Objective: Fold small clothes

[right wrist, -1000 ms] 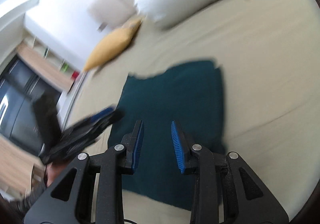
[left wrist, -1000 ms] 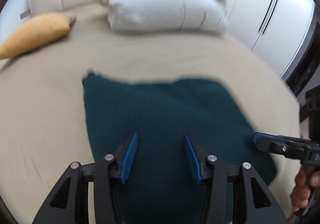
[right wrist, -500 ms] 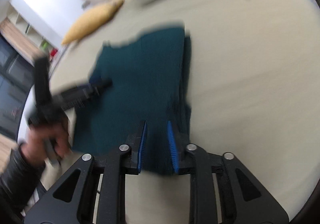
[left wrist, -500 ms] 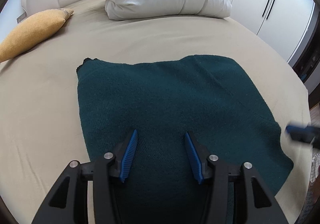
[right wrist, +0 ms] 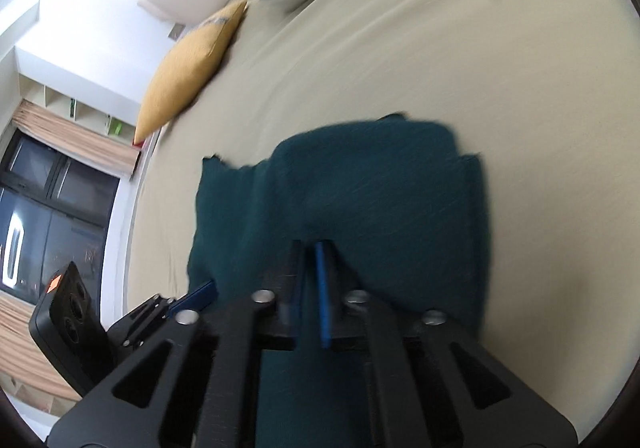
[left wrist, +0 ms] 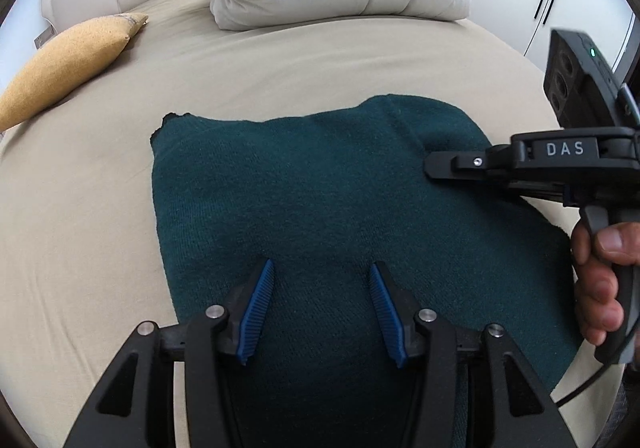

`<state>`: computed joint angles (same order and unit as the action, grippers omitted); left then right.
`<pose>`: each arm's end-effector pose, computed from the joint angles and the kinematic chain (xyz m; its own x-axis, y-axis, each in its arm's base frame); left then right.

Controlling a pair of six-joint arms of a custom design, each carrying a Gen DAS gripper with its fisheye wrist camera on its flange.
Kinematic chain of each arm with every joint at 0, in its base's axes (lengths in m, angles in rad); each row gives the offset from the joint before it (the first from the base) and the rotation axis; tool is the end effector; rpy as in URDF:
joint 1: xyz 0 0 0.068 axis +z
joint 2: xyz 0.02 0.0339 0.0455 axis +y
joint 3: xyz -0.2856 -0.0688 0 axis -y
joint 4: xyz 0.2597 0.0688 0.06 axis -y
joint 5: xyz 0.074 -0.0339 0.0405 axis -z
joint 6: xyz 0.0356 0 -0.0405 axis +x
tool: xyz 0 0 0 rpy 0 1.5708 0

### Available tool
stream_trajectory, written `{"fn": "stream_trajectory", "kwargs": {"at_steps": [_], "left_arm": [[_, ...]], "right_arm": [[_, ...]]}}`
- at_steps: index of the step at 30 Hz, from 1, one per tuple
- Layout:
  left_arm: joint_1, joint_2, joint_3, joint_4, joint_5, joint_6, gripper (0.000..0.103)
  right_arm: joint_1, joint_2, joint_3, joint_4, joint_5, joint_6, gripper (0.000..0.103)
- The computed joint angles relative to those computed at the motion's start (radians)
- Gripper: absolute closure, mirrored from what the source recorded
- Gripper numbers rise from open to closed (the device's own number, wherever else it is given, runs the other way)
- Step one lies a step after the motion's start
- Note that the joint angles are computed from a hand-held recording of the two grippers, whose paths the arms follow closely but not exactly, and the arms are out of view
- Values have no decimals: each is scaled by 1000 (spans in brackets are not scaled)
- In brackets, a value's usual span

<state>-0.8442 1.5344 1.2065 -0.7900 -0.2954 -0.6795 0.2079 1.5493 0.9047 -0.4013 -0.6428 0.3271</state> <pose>0.2217 -0.2338 0.2749 -0.8608 0.0636 -0.5049 0.1150 0.9908 -0.0713 0.2978 0.0846 0.2022 -0.9494 0.0626 -0.3079 -0.1627 0.7403 0.6522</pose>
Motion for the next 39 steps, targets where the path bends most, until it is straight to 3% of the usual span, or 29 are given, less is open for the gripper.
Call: {"fn": "stream_trajectory", "kwargs": {"at_steps": [4,9,11,14,18,23,25,27,29,31,32,36,39], "left_arm": [[-3,-2,-3,1,-1,-1,50],[-6,-1,-3,-2,-3,-4,50],[-10,1,-3,-4,-9,-10,50],[-14,0,-6,-4,-13,-11,50],[-15,-7,-19,7,-19,-1,50],[-30,-21,-40,24,-38,-14,50],[-33,-34,-48,26,-36,-22,50],[-30,-66,-64,32,-21,-16,50],[-40,-113,-78,17,-22,-38,51],[-74,-180,-77,-41,-37,-100,59],[-106,-232,-88,-48,-54,-135,63],[-232,-345,-146,-13,-134,-223,64],[-239,-304,-217,37,-64,-260,65]], "right_arm": [[-101,-48,-91,92,-69,43,103],[-108,-282,-143,-31,53,-19,93],[-83,-337,-148,-56,31,-18,92],[-65,-397,-191,-125,8,-56,78],[-24,-565,-351,-89,44,-74,78],[-47,-786,-395,-290,124,-150,78],[14,-806,-383,-348,251,-152,78],[41,-819,-367,-418,349,-159,70],[23,-842,-340,-484,351,-151,68],[51,-878,-278,-572,405,-99,65],[25,-904,-260,-595,379,-108,65],[-111,-965,-187,-603,79,-113,64],[-42,-923,-228,-476,-15,-16,62]]}}
